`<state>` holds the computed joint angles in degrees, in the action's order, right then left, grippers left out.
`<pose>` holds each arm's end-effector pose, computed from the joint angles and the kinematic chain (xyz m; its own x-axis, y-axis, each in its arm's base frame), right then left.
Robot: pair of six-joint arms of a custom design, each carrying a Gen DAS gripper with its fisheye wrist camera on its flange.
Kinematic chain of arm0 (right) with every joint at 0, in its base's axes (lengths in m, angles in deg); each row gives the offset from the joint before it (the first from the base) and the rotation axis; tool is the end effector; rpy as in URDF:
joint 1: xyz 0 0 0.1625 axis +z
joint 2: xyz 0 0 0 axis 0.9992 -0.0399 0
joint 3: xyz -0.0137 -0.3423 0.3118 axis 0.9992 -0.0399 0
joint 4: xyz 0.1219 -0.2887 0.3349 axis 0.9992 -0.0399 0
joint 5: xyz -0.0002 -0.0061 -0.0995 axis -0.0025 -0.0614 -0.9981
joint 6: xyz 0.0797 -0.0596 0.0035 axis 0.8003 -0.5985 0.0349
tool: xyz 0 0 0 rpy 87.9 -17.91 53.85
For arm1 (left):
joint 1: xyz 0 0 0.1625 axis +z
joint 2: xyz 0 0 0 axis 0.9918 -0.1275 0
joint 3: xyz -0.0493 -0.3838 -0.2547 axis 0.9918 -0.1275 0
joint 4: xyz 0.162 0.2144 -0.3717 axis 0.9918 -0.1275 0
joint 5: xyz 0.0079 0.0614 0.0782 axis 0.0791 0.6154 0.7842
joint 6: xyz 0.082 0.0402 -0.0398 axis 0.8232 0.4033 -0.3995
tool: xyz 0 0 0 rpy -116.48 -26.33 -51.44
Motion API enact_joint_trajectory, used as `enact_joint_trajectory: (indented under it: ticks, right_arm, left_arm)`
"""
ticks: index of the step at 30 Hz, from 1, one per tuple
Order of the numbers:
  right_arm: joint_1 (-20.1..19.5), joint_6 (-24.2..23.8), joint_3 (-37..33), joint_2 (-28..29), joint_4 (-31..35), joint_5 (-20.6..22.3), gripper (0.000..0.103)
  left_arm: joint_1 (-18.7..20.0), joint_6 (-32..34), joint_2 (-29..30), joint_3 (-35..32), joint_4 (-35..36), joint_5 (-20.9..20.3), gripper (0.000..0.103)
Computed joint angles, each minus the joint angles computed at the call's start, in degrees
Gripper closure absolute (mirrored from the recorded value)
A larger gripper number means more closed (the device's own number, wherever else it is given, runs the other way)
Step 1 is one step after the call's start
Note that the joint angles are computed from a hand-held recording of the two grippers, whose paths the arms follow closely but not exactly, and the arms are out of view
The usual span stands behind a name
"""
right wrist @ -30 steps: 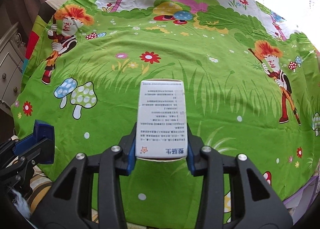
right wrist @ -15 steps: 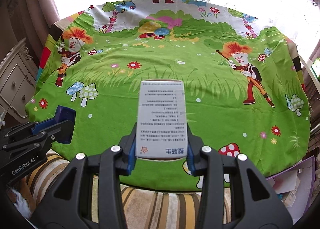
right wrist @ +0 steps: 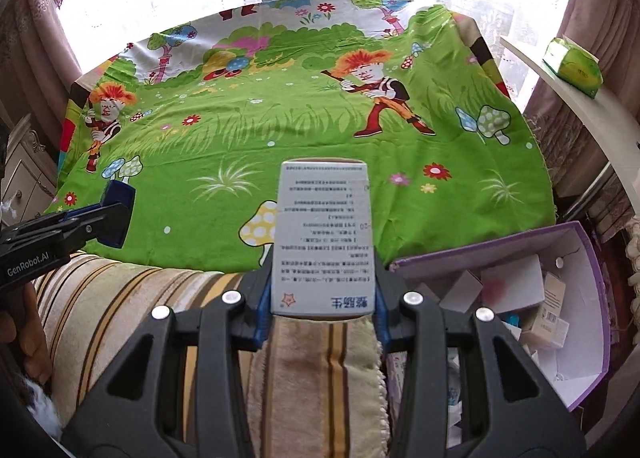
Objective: Organize rigid objects
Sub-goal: 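Carry both items into the purple box and open both grippers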
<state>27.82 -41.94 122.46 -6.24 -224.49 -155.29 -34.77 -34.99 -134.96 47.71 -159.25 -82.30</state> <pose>0.3356 -0.5114 0.0648 -0.6557 -0.4878 0.5763 -0.6822 0.7099 -0.1753 -0.1013 -0.4212 0.3263 -0.8768 -0.1275 -0.4636 0.2065 0.7708 -0.6027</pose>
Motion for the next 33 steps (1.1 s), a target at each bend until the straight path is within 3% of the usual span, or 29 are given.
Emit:
enact_joint_trajectory:
  ticks: [12,26,29,33]
  right_arm:
    - [-6.35,-1.19,8.42,-11.57,-5.73,-6.47,0.059]
    - [-11.34,-1.51,12.30,-15.88,-10.42,-11.51,0.059]
    - [-11.35,-1.56,12.76,-16.17,-10.86,-12.22,0.047]
    - [-10.81,-1.53,13.39,-16.29,-11.88,-12.76,0.032]
  left_arm:
    - [-4.15,7.39,11.42,-2.73,-6.07,-9.80,0.075]
    - [-4.47,9.59,22.51,-6.32,-9.70,-20.17,0.074]
    - [-4.22,8.26,22.82,-6.41,-8.57,-20.90,0.072]
    - [-4.11,4.44,20.94,-4.98,-8.42,-22.36,0.060]
